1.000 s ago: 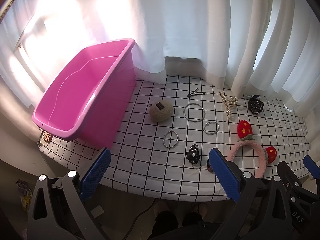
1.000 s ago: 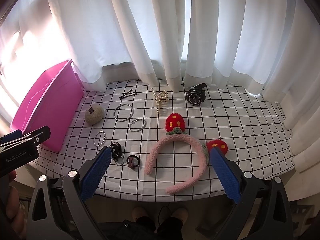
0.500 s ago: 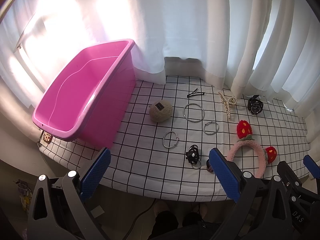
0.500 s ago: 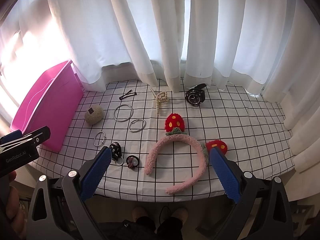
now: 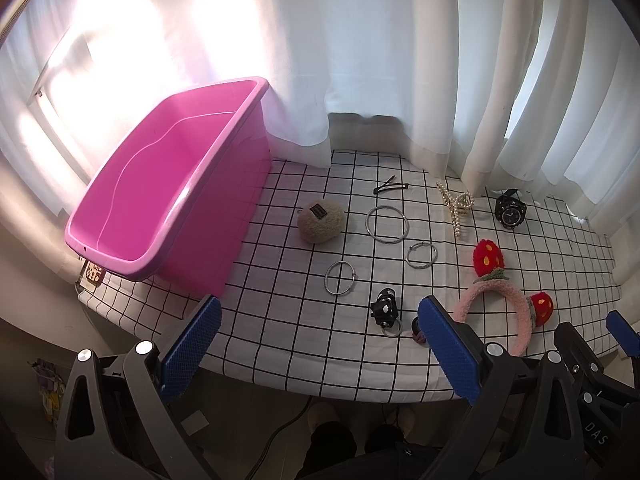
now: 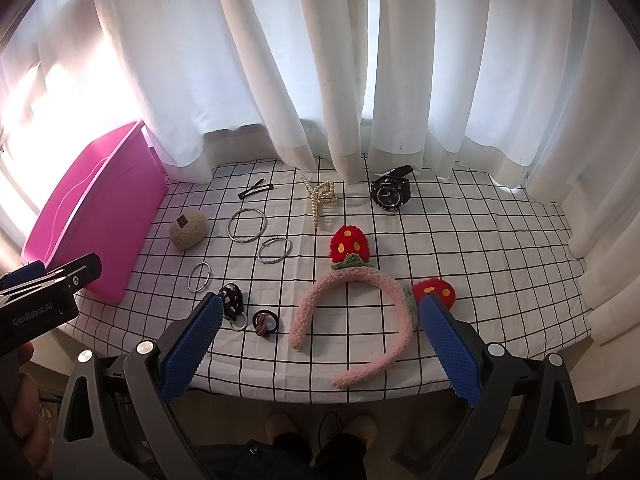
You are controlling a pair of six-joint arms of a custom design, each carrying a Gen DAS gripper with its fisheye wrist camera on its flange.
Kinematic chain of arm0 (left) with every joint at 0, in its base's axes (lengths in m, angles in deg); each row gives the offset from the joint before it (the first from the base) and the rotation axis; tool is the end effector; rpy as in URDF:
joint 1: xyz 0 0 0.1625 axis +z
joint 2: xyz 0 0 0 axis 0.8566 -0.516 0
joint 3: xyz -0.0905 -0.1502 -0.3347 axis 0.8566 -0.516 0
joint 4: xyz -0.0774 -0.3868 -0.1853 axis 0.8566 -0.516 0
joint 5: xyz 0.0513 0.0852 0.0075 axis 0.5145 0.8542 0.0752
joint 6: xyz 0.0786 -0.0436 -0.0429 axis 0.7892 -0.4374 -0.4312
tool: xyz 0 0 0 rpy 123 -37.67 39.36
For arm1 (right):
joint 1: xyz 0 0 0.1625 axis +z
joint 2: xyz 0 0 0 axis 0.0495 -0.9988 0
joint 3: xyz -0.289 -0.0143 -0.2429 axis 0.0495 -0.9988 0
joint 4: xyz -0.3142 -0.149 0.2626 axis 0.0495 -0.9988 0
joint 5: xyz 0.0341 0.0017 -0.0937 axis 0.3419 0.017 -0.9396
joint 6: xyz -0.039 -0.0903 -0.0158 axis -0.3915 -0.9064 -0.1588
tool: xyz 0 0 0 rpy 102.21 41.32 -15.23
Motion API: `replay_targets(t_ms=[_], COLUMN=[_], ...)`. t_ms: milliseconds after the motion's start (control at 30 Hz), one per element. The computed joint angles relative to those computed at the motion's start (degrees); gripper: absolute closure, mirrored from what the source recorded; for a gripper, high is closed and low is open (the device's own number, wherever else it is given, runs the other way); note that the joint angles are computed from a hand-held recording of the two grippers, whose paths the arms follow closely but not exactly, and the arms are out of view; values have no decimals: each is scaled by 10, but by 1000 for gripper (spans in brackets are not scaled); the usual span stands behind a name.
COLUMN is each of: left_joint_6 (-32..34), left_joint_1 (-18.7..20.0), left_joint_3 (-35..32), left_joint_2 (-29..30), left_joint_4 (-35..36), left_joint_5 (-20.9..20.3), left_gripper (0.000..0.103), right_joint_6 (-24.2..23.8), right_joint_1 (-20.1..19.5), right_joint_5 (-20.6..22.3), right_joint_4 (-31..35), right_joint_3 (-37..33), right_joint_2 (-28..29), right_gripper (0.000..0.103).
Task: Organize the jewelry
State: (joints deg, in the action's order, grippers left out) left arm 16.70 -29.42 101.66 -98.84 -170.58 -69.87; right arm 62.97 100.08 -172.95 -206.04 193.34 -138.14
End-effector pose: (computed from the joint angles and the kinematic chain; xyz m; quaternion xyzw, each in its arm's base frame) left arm -0.5443 -0.5432 0.0888 0.2523 0.8780 -0.1969 0.3560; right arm 0.1524 -0.4350 0.4449 -0.0904 -0.8409 0.3665 0.3877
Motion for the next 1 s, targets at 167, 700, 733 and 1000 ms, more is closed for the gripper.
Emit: replay_targets(t_ms=[167,700,733,1000], left_joint_6=[-2,-15,-19,-31], left_joint_1=[-1,19,21,37], left_joint_3=[1,37,44,90], left_joint_2=[0,6,6,10], left_joint_4=[2,-31,-37,-69], left_joint_5=[-1,-40,-40,-51], left_gripper=[6,6,6,6], right_joint_6=[4,-48,-57,-83], right_joint_1=[-1,-83,-93,-192], right_joint_5=[2,66,75,114], right_joint_4=[3,-46,-56,-75], right_joint_3=[0,77,87,119], right_joint_2=[-2,-85,-95,-139], right_gripper=[9,9,9,9])
